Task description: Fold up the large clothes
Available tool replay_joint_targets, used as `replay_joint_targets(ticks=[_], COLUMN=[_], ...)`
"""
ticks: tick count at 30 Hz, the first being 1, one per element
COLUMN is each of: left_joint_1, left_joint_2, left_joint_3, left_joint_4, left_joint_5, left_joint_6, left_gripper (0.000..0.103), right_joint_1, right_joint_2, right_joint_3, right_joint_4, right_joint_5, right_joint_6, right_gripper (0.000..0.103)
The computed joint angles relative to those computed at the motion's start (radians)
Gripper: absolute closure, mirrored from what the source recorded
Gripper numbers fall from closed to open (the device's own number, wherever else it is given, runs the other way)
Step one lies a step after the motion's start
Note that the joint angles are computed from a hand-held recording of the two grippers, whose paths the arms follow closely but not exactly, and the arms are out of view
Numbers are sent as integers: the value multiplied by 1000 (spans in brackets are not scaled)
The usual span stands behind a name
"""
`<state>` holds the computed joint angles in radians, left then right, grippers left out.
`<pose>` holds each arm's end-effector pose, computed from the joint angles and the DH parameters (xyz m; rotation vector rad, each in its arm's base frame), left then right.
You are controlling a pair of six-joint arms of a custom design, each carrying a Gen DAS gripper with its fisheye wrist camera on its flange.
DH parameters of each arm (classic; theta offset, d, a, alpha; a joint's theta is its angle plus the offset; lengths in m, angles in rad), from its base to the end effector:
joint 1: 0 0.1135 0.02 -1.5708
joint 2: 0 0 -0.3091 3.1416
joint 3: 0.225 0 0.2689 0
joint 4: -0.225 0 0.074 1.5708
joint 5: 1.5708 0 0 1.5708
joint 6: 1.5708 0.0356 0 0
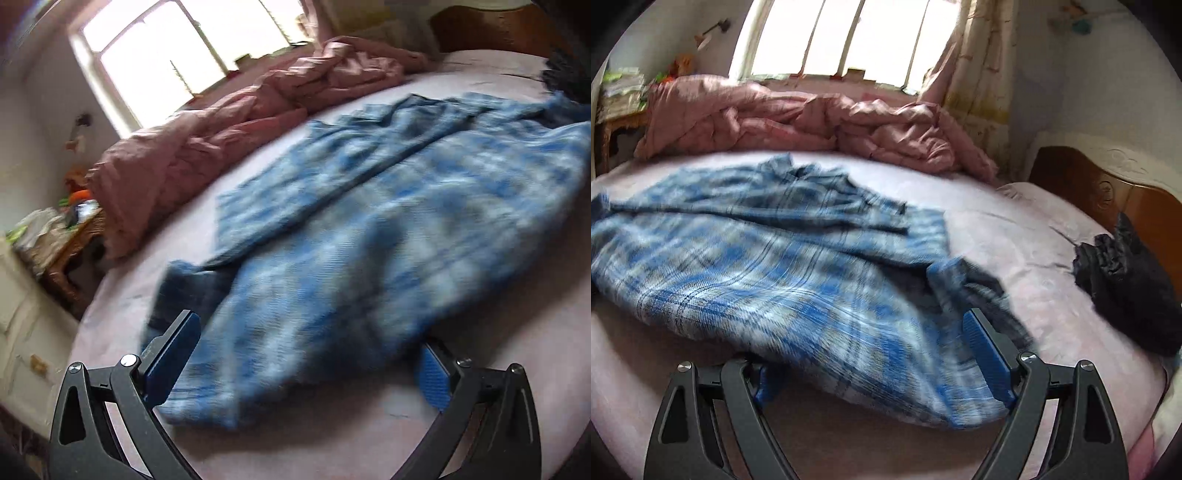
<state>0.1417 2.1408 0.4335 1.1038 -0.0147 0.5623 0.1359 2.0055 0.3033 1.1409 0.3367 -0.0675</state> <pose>0.2977 0.0430 0.0437 0.4519 2.1578 0.4144 0.2655 0.0244 0.0689 -0.0171 2.1131 -0.3176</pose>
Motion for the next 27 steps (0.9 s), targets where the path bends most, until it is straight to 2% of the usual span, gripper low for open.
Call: replay_joint_targets(ticks=[3, 5, 6, 7, 8, 9, 10, 11, 12, 13, 14, 16, 18, 23, 25, 27], left_joint_1=[9, 24, 33, 38, 39, 37, 42, 52, 68, 85, 102, 124, 133, 198, 223, 254], left_joint_2=[40, 44, 42, 40, 38, 40, 42, 39, 27, 8, -17, -64, -98, -250, -309, -375], left_joint_3=[-11, 2, 1, 4, 7, 10, 14, 20, 26, 26, 21, 11, -14, -101, -125, -120], left_joint_4=[116, 111, 109, 98, 87, 86, 83, 69, 46, 19, -7, -39, -23, -83, -127, -223], left_joint_5=[-80, -59, -30, -8, -11, -21, -22, -14, 4, 44, 85, 138, 158, 281, 306, 345], left_joint_6=[-17, -29, -30, -28, -33, -42, -53, -67, -91, -114, -139, -173, -182, -183, -148, -126], left_gripper=[0, 0, 6, 21, 28, 45, 68, 82, 95, 95, 96, 96, 97, 97, 97, 97], right_joint_1=[-54, -91, -99, -101, -93, -81, -59, -32, -14, -3, 10, 10, 0, -17, -23, -30], right_joint_2=[-36, -57, -58, -52, -50, -43, -29, -10, 9, 25, 41, 40, 16, -109, -195, -309], right_joint_3=[-13, -5, 0, -1, -2, -6, -13, -18, -18, -16, -16, -29, -61, -172, -196, -220], right_joint_4=[-10, -55, -67, -63, -59, -46, -16, 19, 44, 62, 84, 111, 149, 181, 125, 31], right_joint_5=[-59, -116, -123, -124, -116, -95, -51, 6, 48, 77, 113, 110, 78, 46, 27, -15], right_joint_6=[34, 48, 53, 50, 40, 29, 14, -4, -23, -41, -51, -44, -36, -19, -29, -25], right_gripper=[16, 16, 16, 16, 18, 21, 34, 60, 74, 91, 94, 96, 96, 97, 97, 97])
